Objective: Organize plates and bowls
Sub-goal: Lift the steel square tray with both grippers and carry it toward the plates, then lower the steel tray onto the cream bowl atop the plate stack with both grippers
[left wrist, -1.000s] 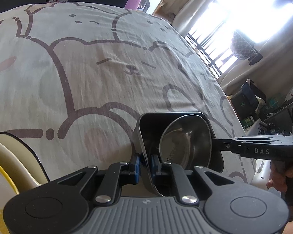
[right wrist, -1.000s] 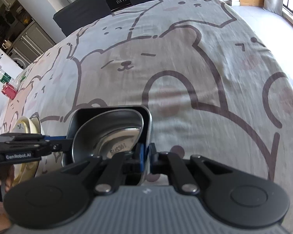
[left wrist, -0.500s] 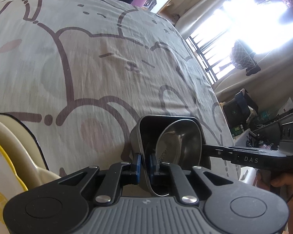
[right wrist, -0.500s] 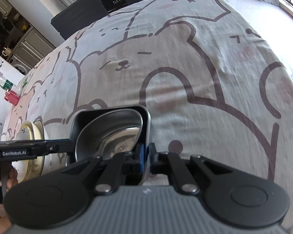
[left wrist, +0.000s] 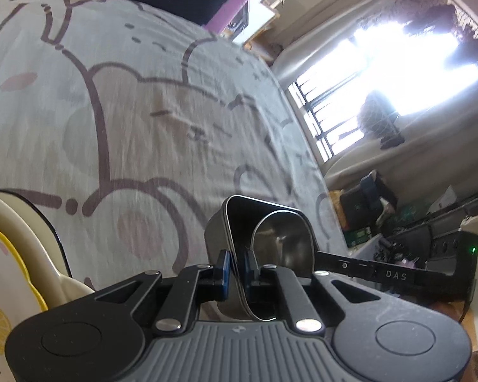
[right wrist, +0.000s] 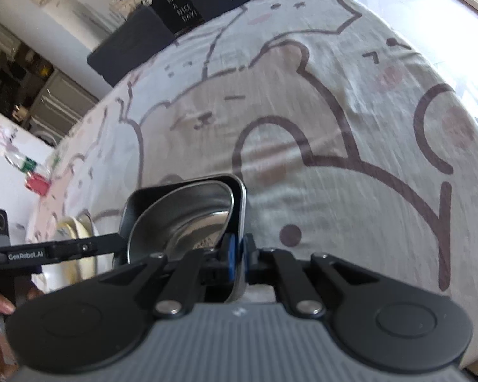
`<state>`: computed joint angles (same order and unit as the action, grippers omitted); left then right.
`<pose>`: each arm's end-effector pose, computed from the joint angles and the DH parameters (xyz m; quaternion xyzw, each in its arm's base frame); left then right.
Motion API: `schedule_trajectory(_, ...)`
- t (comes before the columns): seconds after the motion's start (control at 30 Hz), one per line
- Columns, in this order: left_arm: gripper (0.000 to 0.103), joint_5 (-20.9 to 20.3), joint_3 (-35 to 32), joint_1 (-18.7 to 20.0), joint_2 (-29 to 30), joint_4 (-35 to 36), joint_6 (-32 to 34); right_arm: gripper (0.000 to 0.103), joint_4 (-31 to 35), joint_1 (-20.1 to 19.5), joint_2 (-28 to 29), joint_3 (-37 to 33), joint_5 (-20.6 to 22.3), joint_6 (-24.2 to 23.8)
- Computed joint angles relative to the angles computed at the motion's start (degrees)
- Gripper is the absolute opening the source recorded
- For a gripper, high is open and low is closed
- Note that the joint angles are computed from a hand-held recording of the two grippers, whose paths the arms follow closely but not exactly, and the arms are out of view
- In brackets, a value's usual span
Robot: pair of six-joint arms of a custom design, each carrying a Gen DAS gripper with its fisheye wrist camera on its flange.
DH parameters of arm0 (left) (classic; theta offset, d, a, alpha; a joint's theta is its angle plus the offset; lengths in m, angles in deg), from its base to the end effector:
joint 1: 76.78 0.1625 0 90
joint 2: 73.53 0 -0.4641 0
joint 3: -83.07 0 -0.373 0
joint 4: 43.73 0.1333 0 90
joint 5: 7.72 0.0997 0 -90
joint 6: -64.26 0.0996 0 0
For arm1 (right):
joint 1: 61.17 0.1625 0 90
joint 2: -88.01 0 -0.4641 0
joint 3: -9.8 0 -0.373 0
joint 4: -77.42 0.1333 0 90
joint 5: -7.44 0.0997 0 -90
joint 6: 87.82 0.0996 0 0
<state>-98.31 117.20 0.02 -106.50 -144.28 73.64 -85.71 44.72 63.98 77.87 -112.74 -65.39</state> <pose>-0.0715 -0.8839 0.3255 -0.1955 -0.9773 0.0816 0.0079 0.3048 -0.7668 0.0654 -0.1186 -0.9293 0.3118 0.1584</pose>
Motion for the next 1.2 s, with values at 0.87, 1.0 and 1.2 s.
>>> schedule_trajectory(0.87, 0.009, -4.2, -0.3, 4.2, -9.9, -6.4, 0.1, 0.009, -2.5, 6.3, 12.5, -21.8, 8.4, -11.4)
schedule_trajectory(1.0, 0.009, -3.6, -0.3, 5.1, -11.2, -6.3, 0.4, 0.009, 0.8, 6.9, 16.0, -28.2, 9.3, -11.4)
schedule_trajectory(1.2, 0.009, -1.9, -1.0, 6.2, -12.0, -5.4, 0.9, 0.009, 6.7, 7.8, 21.8, -38.6, 9.3, -11.7)
